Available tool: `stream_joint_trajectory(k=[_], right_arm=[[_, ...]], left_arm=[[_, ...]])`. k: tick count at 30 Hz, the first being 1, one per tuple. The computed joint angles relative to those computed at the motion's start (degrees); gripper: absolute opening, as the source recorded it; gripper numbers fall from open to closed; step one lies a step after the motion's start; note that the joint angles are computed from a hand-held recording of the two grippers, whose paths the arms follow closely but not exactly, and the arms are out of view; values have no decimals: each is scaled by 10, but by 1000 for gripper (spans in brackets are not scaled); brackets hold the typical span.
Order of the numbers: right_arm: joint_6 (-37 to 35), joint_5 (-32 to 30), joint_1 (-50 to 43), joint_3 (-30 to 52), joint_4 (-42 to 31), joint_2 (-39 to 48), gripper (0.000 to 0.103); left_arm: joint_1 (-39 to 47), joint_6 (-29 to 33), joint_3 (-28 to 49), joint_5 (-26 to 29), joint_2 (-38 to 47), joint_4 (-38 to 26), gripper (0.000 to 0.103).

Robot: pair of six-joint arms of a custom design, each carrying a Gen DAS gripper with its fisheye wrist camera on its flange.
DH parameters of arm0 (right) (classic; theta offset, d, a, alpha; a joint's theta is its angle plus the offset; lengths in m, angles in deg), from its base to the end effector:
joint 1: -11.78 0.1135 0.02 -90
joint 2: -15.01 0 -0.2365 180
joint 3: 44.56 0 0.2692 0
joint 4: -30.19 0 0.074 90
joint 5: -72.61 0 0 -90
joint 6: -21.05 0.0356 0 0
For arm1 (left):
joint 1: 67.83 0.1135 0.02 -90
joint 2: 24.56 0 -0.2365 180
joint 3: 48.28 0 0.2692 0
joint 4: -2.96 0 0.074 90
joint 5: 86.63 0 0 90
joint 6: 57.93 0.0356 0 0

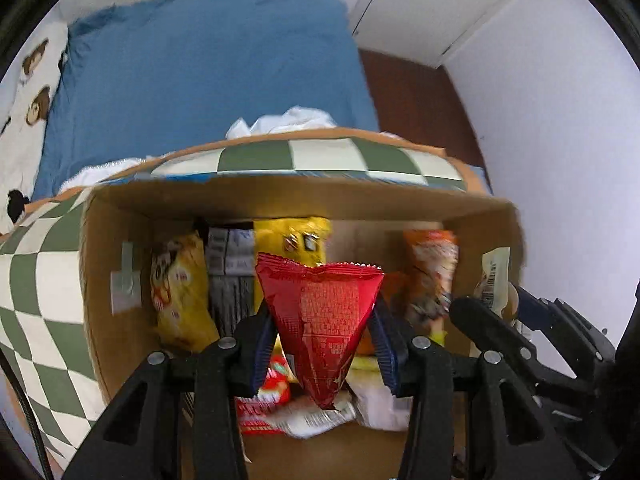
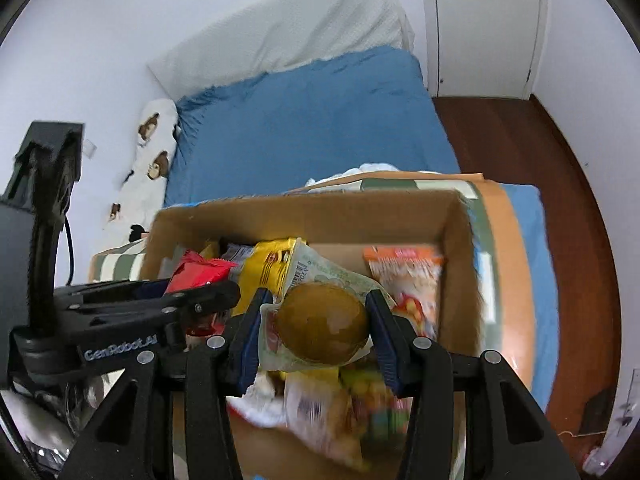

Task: Organize snacks
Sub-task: 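Carry both snacks into the box and open both tools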

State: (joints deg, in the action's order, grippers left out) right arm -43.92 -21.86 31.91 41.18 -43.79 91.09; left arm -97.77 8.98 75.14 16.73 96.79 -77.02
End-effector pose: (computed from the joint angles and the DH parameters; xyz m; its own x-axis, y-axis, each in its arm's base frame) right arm 0.2581 0.0976 0.2895 -0.9253 0.1101 -0.3629 0.0184 0.9688 0.2470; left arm 0.3727 -0.2241 0.2190 -0.9863 0.1278 -0.1041 0.1530 0.9447 -0.2900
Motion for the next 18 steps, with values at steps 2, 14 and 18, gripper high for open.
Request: stream_joint_trajectory(k=[2, 14, 18], right_arm=[[-18, -8, -12, 27, 13, 63, 51], [-45, -33, -43, 102, 17, 234, 87], [-50, -11, -43, 96, -1, 227, 90]], left_arm=[[11, 5, 39, 1, 37, -21, 41], [19, 8, 47, -38, 77, -42, 87], [15, 5, 11, -41, 56, -27, 92]])
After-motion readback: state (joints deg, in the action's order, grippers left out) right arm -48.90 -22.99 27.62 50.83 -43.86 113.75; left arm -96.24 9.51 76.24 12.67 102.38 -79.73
